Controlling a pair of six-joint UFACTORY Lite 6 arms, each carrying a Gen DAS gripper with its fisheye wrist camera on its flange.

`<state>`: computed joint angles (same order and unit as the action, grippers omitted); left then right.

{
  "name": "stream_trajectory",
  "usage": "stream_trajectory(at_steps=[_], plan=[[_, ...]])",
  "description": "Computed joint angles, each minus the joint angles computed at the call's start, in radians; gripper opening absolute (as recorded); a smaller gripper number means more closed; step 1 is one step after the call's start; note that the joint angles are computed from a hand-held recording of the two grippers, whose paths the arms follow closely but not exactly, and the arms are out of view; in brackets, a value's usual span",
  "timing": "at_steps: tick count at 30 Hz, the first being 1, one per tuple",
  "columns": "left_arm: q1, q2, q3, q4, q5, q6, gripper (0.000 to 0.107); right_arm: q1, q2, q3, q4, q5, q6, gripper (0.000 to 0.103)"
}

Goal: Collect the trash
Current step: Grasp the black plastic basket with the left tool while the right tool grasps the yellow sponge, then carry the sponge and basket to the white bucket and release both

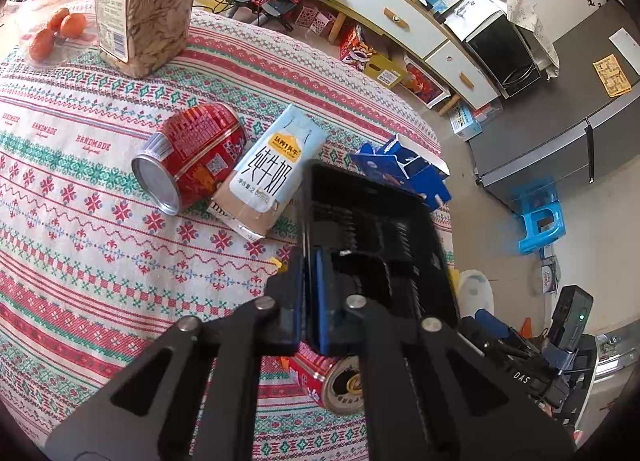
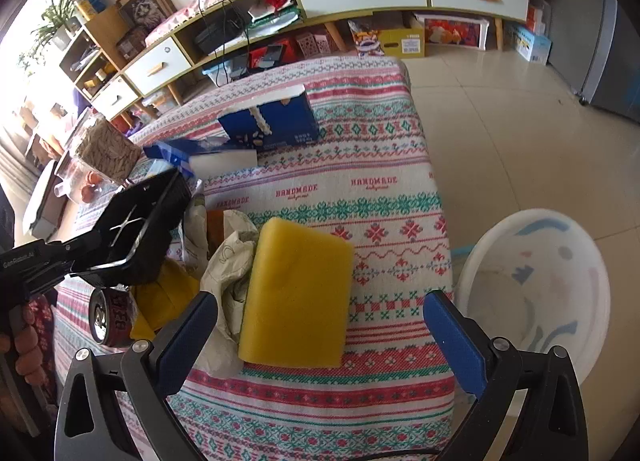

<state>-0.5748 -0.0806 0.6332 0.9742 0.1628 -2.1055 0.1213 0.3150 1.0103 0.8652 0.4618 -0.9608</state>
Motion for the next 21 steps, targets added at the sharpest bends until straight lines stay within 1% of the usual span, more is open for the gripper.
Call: stream_trajectory(at_steps=[2, 4, 6, 13, 15, 16, 17, 18, 21], plan=[[-0.016, -0.024, -0.009, 0.048, 0.024, -0.051, 0.006, -0.010, 0.024, 0.011, 0.012, 0.029, 0.005, 0.103], [-0.038, -0.047, -0.014, 0.062, 0.060, -0.061, 0.006, -0.011, 0.032, 0.013, 0.012, 0.036, 0.015, 0.103], [-0.051, -0.072, -0.028, 0.083, 0.082, -0.075, 0.006, -0.013, 0.038, 0.012, 0.015, 0.038, 0.018, 0.099], [-0.088, -0.147, -0.077, 0.141, 0.128, -0.140, 0.006, -0.019, 0.076, 0.028, 0.019, 0.089, 0.025, 0.096], [-0.101, -0.170, -0.091, 0.139, 0.138, -0.140, 0.006, -0.021, 0.100, 0.039, 0.030, 0.107, 0.014, 0.080], [-0.105, -0.177, -0.089, 0.123, 0.144, -0.116, 0.006, -0.021, 0.115, 0.047, 0.029, 0.117, 0.013, 0.078], [-0.117, -0.173, -0.076, 0.111, 0.164, -0.096, 0.006, -0.018, 0.127, 0.049, 0.026, 0.120, 0.010, 0.073], [-0.128, -0.174, -0.070, 0.103, 0.187, -0.079, 0.006, -0.017, 0.131, 0.045, 0.030, 0.121, 0.001, 0.064], [-0.161, -0.187, -0.070, 0.112, 0.227, -0.086, 0.006, -0.018, 0.095, 0.006, 0.047, 0.114, -0.024, 0.062]])
